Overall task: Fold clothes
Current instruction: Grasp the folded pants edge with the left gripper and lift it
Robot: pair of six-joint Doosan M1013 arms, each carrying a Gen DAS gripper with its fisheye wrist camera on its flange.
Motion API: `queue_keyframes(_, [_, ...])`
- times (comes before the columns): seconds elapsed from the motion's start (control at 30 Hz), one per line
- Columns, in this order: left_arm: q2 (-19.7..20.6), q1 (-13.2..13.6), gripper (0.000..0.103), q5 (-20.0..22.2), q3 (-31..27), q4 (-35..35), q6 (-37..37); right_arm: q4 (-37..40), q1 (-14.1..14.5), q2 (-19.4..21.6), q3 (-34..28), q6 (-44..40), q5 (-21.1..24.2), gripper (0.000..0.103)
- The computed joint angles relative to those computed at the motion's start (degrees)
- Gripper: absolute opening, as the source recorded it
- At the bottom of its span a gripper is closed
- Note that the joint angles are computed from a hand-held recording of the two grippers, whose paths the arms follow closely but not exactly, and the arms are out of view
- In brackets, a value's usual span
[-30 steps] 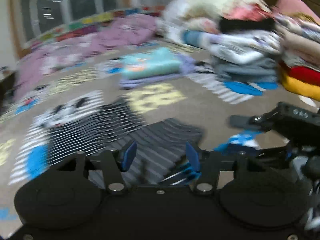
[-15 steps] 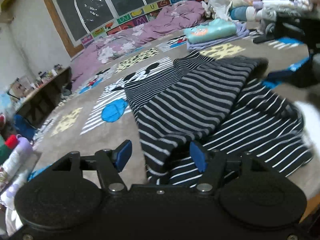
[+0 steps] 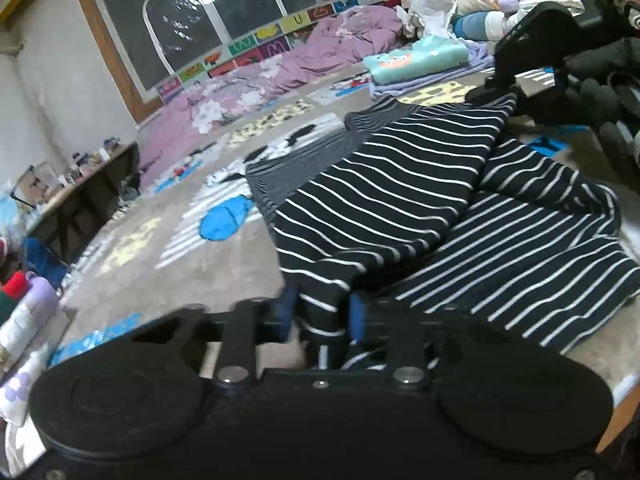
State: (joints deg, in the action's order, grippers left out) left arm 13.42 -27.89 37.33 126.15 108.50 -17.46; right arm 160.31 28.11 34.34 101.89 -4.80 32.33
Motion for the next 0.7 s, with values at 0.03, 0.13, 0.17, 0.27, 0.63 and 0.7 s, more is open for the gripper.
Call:
queue_keyframes(0.03, [-0.18, 0.22, 0.008, -0.43, 0.11, 0.46, -0.02, 0.48, 0.05, -0.27, 0.09, -1.52, 0.58, 0.006])
queue_keyframes(0.13, [-0.46, 0.70, 0.007, -1.59, 0.33, 0.75, 0.14, 2.51, 0.34, -1.38, 0.82, -6.74, 4.53, 0.006])
queue_keyframes(0.17, [-0.52, 0.80, 0.007, -1.86, 0.36, 0.78, 0.15, 2.44, 0.41, -1.84, 0.93, -8.34, 5.49, 0.006])
queue_keyframes(0.27, [-0.76, 1.12, 0.006, -2.61, 0.52, 1.10, 0.04, 1.11, 0.53, -3.41, 1.18, -12.28, 7.06, 0.006])
queue_keyframes(0.63, [-1.67, 1.36, 0.006, -4.71, 1.14, 2.12, 1.51, 8.15, 0.88, -7.20, 7.72, -19.42, 11.66, 0.006])
queue_keyframes(0.7, [-1.64, 1.35, 0.006, -5.00, 1.09, 1.63, 2.42, 10.17, 1.02, -7.16, 8.83, -19.96, 11.78, 0.006])
